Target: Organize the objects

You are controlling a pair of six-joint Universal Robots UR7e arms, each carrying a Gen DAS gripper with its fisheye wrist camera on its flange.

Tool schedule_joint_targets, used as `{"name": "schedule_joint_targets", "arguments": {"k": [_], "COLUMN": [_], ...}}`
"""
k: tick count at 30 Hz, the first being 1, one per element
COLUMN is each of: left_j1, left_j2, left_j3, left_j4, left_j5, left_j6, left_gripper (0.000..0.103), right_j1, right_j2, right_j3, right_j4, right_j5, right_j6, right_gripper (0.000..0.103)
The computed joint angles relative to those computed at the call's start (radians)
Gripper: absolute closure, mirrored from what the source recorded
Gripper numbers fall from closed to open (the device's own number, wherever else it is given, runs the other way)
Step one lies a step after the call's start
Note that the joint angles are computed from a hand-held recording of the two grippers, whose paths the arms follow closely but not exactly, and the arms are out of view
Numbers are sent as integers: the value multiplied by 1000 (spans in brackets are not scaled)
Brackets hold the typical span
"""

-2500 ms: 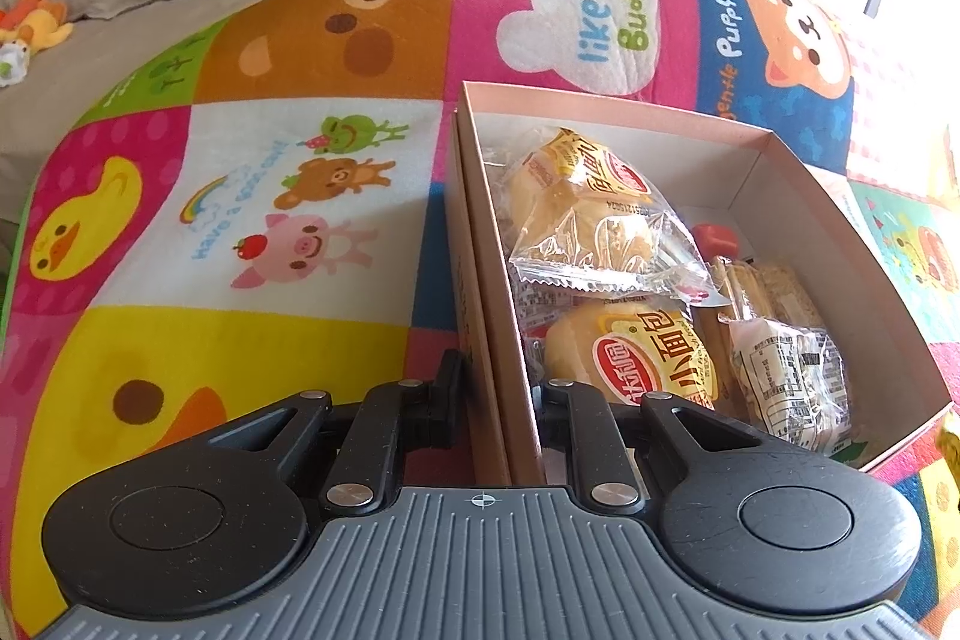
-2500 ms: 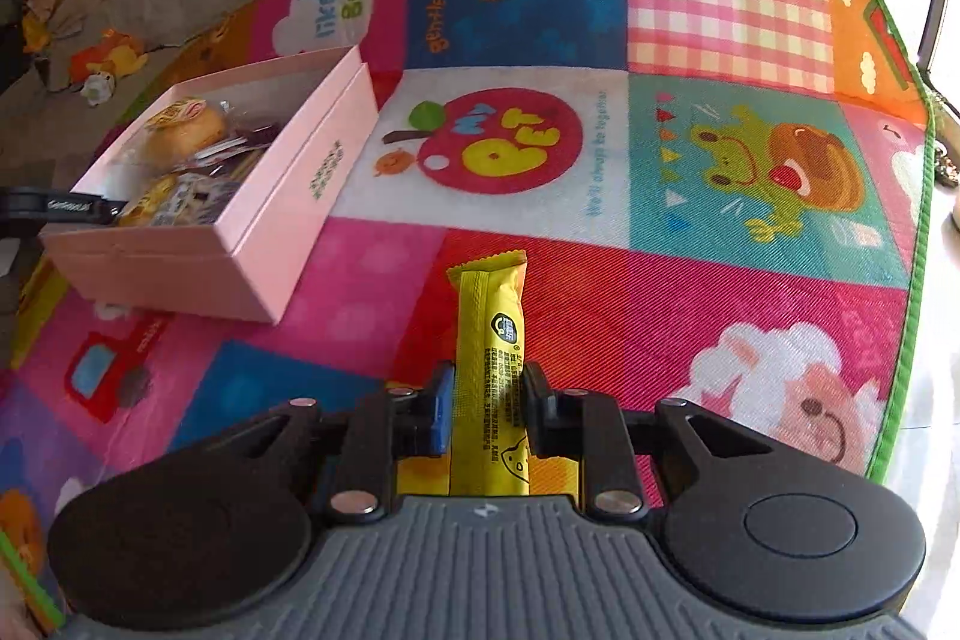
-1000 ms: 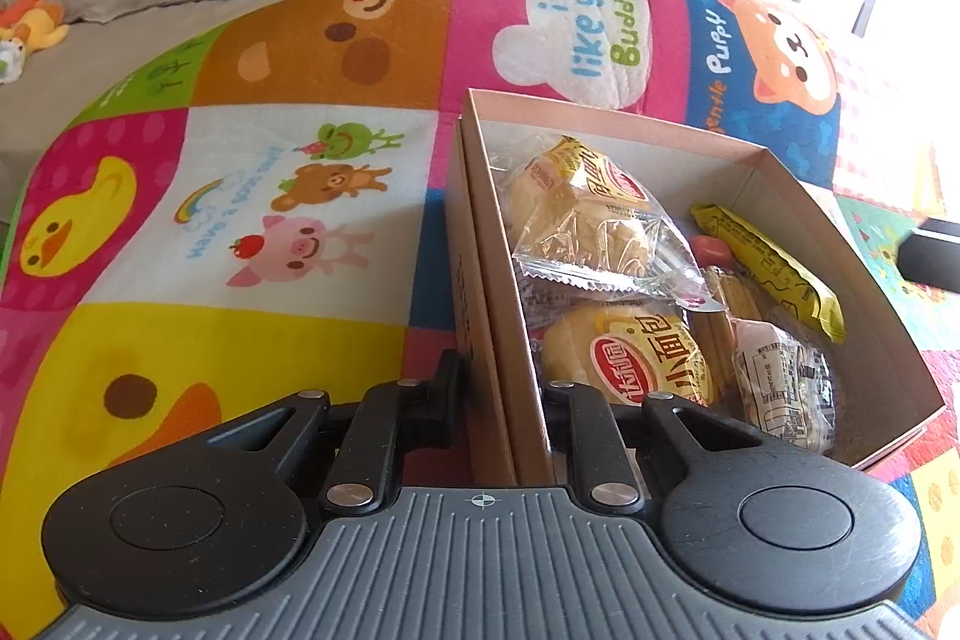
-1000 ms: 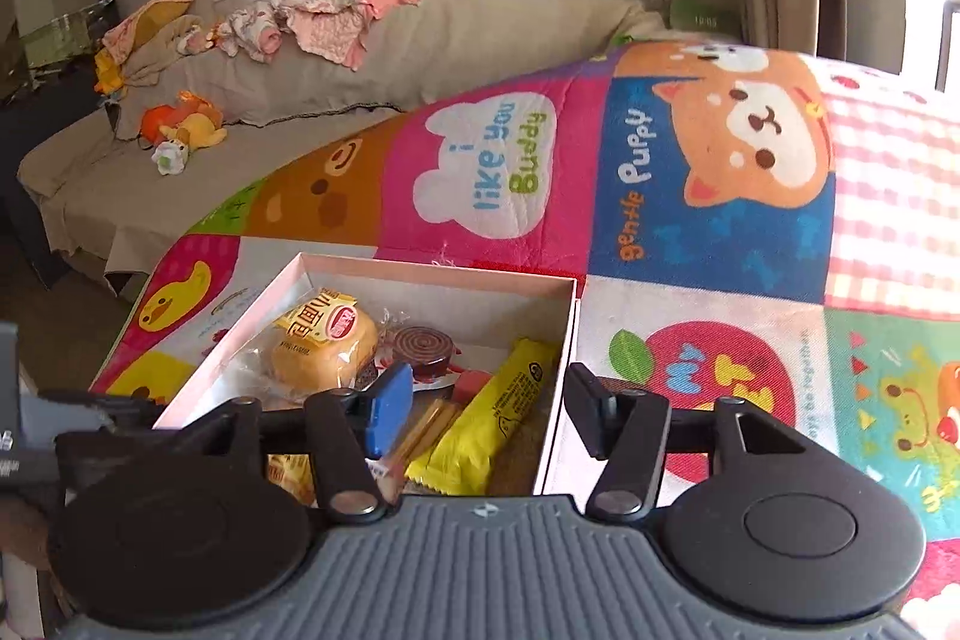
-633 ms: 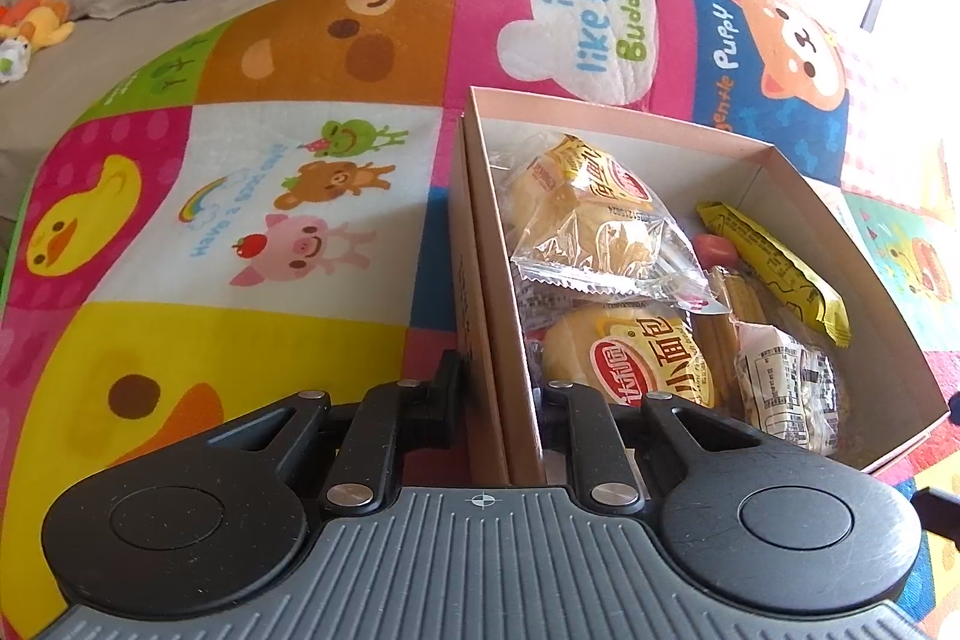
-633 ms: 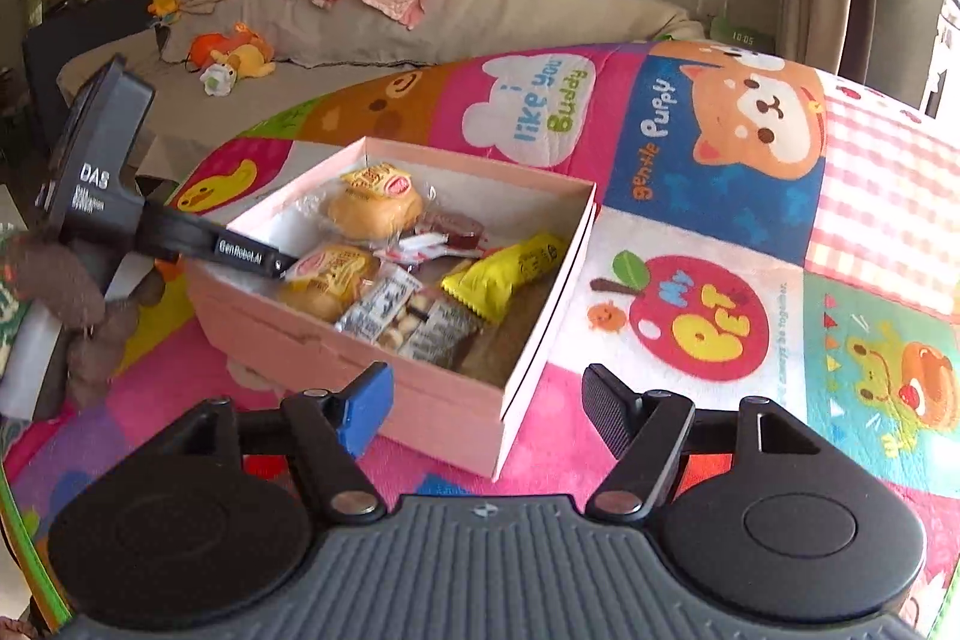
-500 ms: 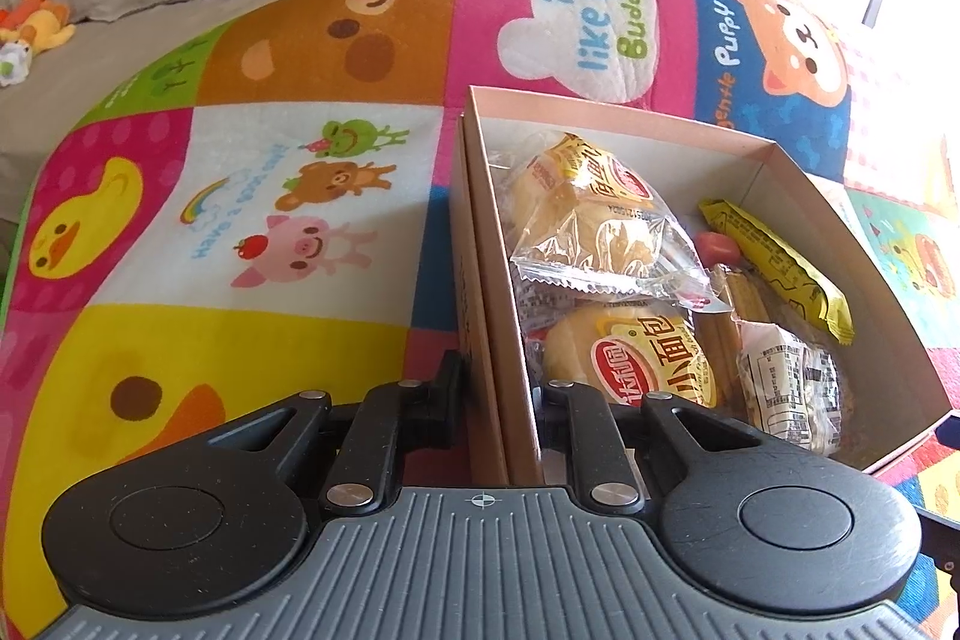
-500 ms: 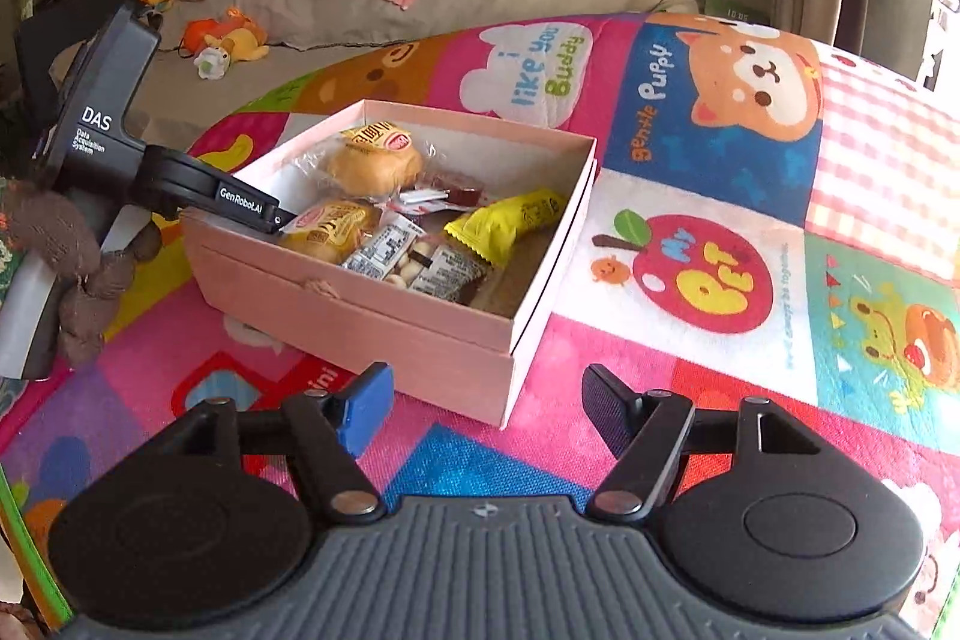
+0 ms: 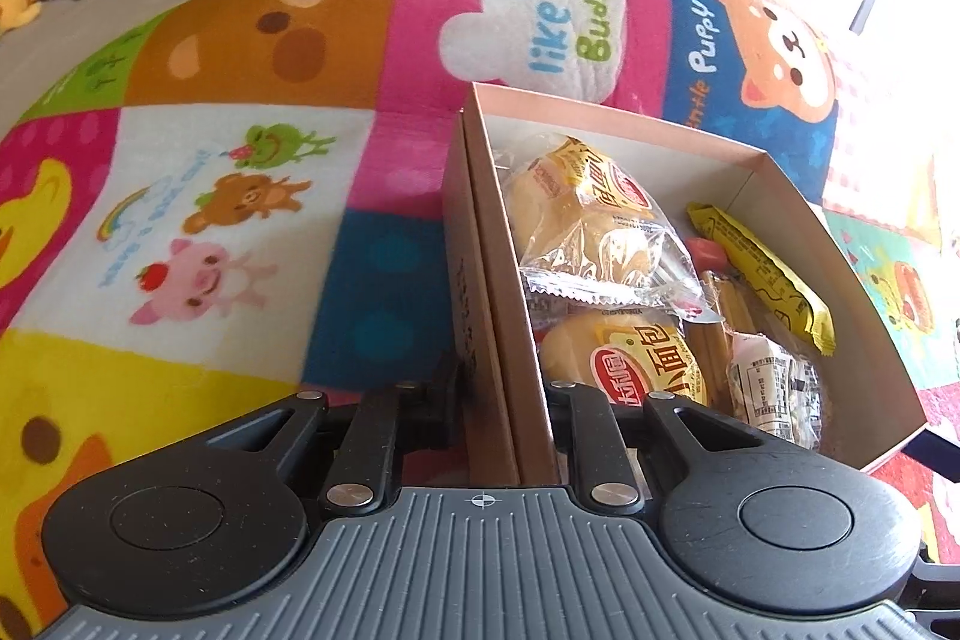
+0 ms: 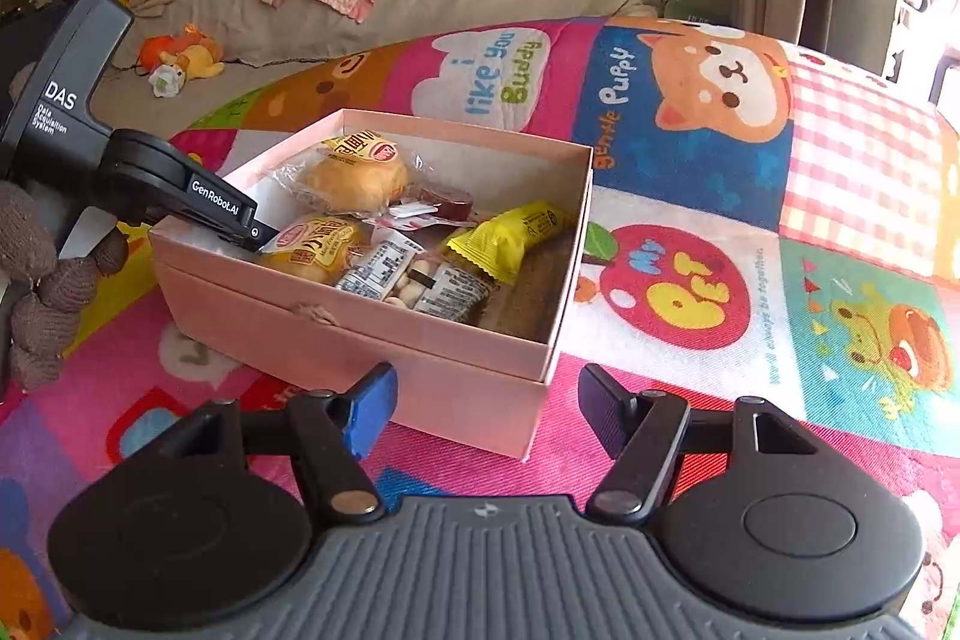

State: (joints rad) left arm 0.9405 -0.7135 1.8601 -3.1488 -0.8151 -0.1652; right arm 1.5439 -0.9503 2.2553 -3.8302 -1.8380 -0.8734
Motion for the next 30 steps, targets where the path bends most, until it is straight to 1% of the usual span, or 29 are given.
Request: {"name": "schedule_joint_targets", "arguments": {"k": [2,3,4,5,6,7,8,9,10,11,12,13,15,16,17,18,19,20,22,23,24,26,27,28,29,30], "left_j1": [5,8,7,4,4,8,16,21,23,21,13,-1,-47,-77,-110,-142,-175,-202,-246,-262,-275,-291,-292,-290,-286,-282], "left_j2": [58,90,125,157,184,195,191,178,161,143,128,117,103,100,96,94,81,69,39,36,42,77,87,93,97,110], "left_j3": [-77,-113,-152,-187,-213,-226,-228,-219,-203,-179,-151,-120,-35,13,67,125,185,239,330,360,377,384,383,382,380,376], "left_j4": [-6,-37,-64,-88,-118,-137,-130,-118,-107,-116,-146,-195,-333,-416,-503,-590,-638,-645,-576,-548,-521,-500,-479,-462,-451,-450], "left_j5": [6,18,58,114,163,182,180,166,153,141,138,145,185,214,236,248,250,249,231,225,225,232,229,211,188,176], "left_j6": [59,116,181,238,279,289,265,233,203,196,210,238,298,324,345,359,347,310,172,116,79,61,41,26,21,25], "left_gripper": [86,86,80,69,62,53,49,49,49,49,49,49,48,49,53,54,54,54,54,54,54,54,54,54,54,54], "right_j1": [0,-4,-9,-15,-17,-18,-22,-26,-31,-35,-41,-48,-58,-64,-71,-76,-79,-81,-87,-84,-73,-54,-51,-54,-58,-56], "right_j2": [13,12,9,5,6,9,10,9,5,-1,-9,-19,-35,-43,-55,-72,-83,-87,-84,-75,-60,-32,-24,-23,-20,-7], "right_j3": [-40,-59,-74,-88,-95,-95,-88,-77,-65,-49,-29,-7,42,65,87,111,125,139,147,146,144,132,128,125,123,119], "right_j4": [-2,17,38,61,64,52,31,12,-1,-16,-32,-48,-89,-106,-108,-93,-76,-67,-40,-39,-64,-92,-98,-93,-99,-121], "right_j5": [-24,-27,-24,-21,-24,-28,-27,-22,-22,-22,-15,-7,-8,-5,-4,-9,-20,-38,-70,-89,-105,-142,-147,-143,-137,-144], "right_j6": [39,62,85,107,114,112,103,95,93,94,92,87,83,87,95,111,127,147,180,183,167,161,172,195,219,225], "right_gripper": [38,38,38,38,38,38,36,33,26,18,13,11,0,0,0,0,0,0,0,0,0,0,0,0,0,0]}}
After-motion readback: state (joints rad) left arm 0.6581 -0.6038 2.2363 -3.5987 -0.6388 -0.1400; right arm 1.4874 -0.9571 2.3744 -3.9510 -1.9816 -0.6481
